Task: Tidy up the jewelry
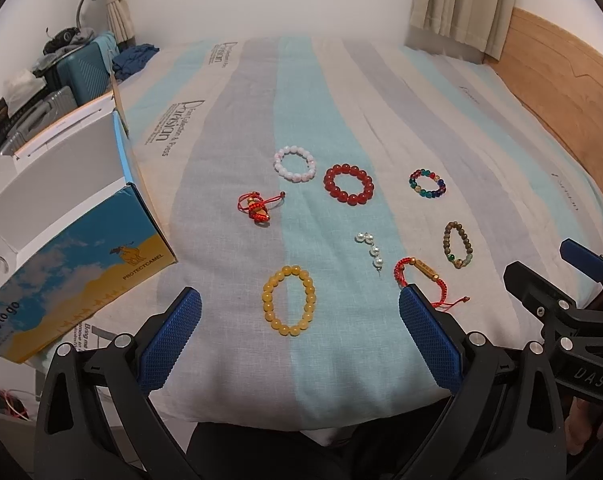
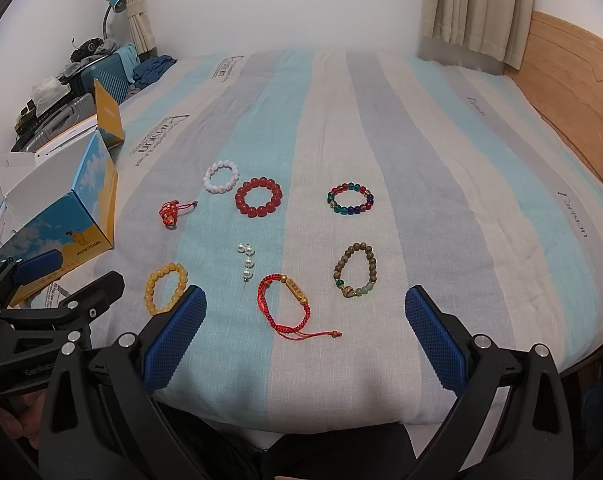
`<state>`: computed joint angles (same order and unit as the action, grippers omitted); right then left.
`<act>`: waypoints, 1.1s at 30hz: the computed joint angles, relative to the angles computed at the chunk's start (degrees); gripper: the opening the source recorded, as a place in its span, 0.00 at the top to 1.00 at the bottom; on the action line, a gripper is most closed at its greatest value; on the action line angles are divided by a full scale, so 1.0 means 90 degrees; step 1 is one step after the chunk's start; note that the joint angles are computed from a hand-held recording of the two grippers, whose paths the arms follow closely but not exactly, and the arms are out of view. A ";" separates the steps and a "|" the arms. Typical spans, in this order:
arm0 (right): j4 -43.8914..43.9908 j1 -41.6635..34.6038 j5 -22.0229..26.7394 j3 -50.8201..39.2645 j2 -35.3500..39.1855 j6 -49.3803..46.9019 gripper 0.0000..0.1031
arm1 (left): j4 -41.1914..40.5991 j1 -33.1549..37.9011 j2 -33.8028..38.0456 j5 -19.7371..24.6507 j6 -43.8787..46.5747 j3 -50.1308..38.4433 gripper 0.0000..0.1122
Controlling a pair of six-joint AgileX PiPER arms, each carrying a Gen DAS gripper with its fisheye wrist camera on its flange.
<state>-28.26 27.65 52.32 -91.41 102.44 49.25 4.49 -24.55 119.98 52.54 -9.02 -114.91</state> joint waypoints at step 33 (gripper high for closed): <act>0.0110 -0.0063 0.0023 0.0043 -0.0037 -0.0066 0.07 | -0.0089 -0.0002 0.0108 0.0175 0.0067 -0.0205 0.13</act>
<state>-27.27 27.09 52.53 -91.03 102.10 48.66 3.69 -24.56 120.95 54.11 -8.41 -116.76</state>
